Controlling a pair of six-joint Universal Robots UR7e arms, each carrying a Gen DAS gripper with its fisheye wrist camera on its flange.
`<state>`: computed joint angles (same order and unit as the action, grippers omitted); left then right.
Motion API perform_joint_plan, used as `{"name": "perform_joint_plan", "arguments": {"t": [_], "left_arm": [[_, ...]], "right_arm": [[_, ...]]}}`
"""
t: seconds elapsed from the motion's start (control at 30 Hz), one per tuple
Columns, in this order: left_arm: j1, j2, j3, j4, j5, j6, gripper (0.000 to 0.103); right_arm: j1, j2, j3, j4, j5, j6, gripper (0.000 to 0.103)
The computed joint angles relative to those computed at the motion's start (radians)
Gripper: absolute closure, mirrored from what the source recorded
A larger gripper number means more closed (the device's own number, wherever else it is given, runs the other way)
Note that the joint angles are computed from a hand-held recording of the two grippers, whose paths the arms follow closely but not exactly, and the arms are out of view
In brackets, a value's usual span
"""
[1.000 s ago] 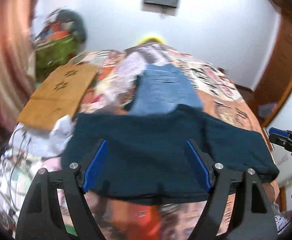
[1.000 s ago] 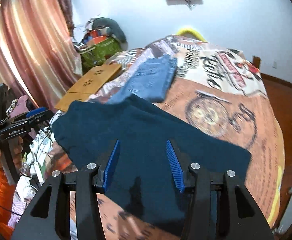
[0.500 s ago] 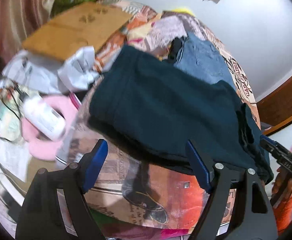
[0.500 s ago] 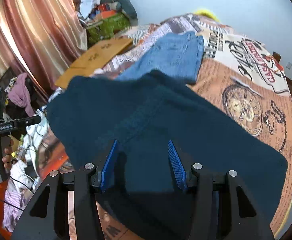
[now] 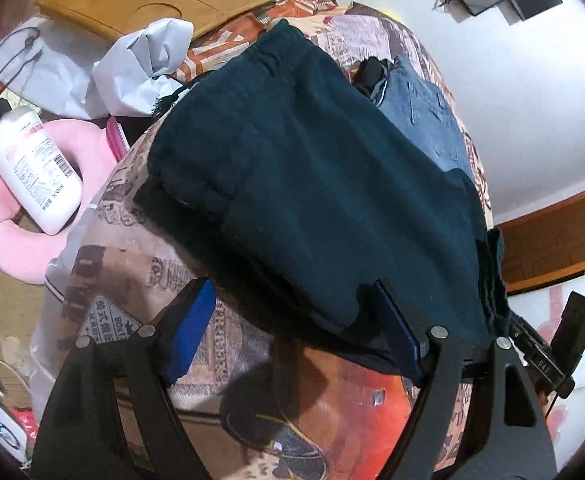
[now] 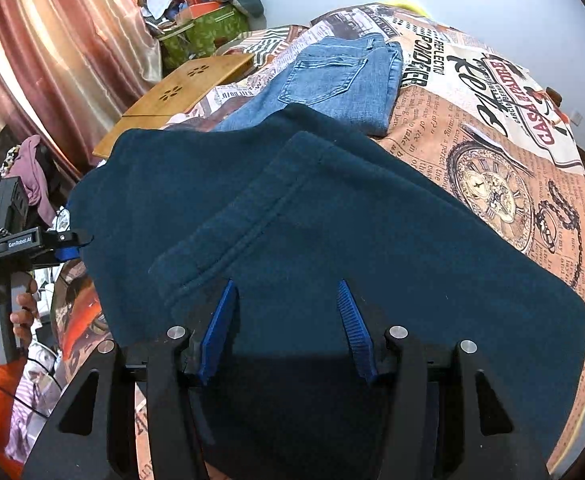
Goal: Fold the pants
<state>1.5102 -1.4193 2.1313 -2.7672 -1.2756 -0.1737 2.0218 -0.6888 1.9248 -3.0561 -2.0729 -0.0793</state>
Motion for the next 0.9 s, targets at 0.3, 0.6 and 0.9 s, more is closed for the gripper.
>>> {"name": "perform_joint_plan", "arguments": {"t": [0.3, 0.6, 0.9], "left_arm": [[0.005, 0.082, -0.047, -0.075, 0.010, 0.031, 0.014], [-0.010, 0.134, -0.086, -0.124, 0.101, 0.033, 0.059], [-0.119, 0.122, -0.042, -0.201, 0.266, 0.150, 0.079]], "right_arm": [[-0.008, 0.004, -0.001, -0.016, 0.016, -0.007, 0.052], [-0.017, 0.003, 0.007, -0.041, 0.035, -0.010, 0.051], [-0.020, -0.006, 0.017, -0.044, 0.045, -0.002, 0.051]]}}
